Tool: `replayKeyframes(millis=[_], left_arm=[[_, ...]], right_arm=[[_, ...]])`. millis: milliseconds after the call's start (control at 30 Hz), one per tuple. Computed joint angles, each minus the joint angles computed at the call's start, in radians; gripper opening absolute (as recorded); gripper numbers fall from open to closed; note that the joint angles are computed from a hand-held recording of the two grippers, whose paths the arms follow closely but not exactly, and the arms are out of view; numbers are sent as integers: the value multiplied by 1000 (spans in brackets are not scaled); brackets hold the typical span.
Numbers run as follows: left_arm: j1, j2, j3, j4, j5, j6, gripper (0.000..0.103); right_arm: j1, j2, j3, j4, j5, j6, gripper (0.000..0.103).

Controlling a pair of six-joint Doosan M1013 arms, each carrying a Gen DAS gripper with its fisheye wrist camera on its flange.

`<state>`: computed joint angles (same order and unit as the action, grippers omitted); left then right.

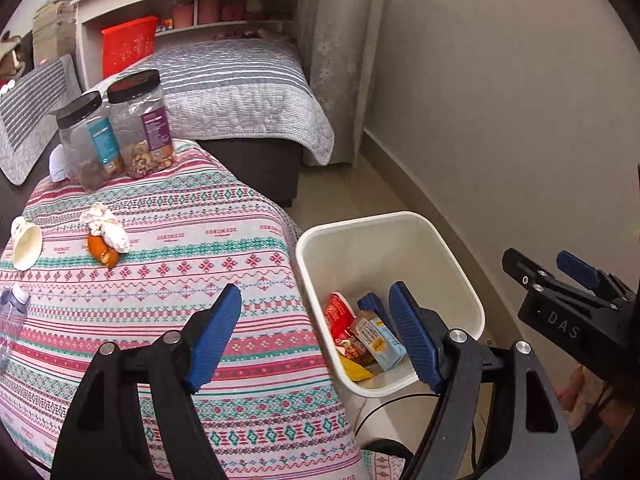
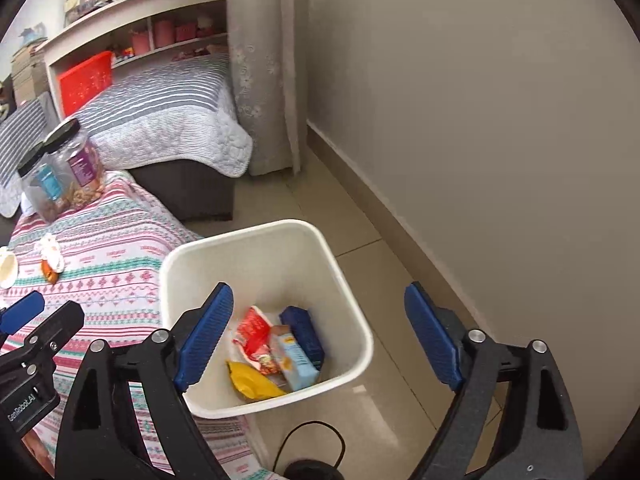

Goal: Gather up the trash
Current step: 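Withdraw both open tools from the bin back over the table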

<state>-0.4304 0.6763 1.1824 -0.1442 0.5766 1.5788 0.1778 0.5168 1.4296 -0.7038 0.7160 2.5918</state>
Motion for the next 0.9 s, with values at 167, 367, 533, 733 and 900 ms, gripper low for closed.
replayKeyframes(millis=[167,367,533,733,900], left_arm=[[18,-17,23,95,-3,-63,75],[59,-35,47,182,26,-128,77],[100,-47,67,229,58,-175,77],[155,-63,89,273,81,-215,77],[215,-62,86,331,112,-254,77]], right_arm=[[34,22,-37,14,-10,-45,89],[67,59,-96,76,-8,-144,89],[102,85,-142,135,-8,-237,90],[140,121,-199,205,-5,-339,90],[171,155,-250,259,9,-414,90]])
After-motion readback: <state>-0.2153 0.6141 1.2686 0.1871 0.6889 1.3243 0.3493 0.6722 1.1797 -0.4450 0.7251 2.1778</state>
